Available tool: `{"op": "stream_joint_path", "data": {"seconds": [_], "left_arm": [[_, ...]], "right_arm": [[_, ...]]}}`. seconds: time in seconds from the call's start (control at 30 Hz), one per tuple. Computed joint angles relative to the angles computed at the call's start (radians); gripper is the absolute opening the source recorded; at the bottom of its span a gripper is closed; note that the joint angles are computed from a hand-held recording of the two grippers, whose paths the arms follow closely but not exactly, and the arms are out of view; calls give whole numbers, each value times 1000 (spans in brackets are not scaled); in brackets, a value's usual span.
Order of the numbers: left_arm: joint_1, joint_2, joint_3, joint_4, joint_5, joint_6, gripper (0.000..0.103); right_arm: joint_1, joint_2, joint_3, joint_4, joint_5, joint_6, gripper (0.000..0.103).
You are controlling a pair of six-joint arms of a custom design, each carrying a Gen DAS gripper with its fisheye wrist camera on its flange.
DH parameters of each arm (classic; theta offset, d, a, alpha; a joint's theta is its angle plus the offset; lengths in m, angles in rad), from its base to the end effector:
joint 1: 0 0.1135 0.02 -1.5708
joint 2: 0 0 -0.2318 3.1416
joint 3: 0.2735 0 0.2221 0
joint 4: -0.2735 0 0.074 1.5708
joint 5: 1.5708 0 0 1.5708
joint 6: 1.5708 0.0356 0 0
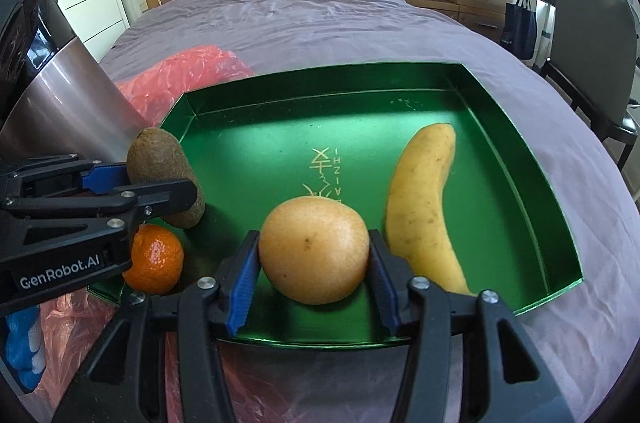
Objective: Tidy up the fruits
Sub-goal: 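Open the right tool on the yellow fruit while the left releases the kiwi, then withdraw both tools from the tray back toward the remaining fruits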
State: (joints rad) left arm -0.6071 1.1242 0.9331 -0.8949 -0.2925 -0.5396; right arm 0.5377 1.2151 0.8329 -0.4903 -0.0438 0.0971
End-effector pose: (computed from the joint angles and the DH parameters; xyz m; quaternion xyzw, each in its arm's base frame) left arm 0.1632 -0.1009 0.2452 -0.0025 0.9610 -0.0100 0.2762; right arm 0.1972 0.1194 0.2228 -0.2126 0.9151 0.1263 0.3185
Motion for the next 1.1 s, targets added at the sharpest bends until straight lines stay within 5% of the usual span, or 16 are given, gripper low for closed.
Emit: {"op": "stream_joint_path", "data": {"seconds": [0.4,0.7,0.93,1.1], "left_arm": [[-11,15,-10,-15,11,-25,37],[-108,-26,83,-153,-79,-85,55],[-300,-99,208,-369,-160,-238,55],[-602,-113,328,-624,-284,-532,56]], "right_arm": [[14,1,4,-9,20,22,27],[23,-74,19,-83,66,54,67],[28,-213,81,-247,119,94,70],[111,-304,154,-404,202,158,70]]}}
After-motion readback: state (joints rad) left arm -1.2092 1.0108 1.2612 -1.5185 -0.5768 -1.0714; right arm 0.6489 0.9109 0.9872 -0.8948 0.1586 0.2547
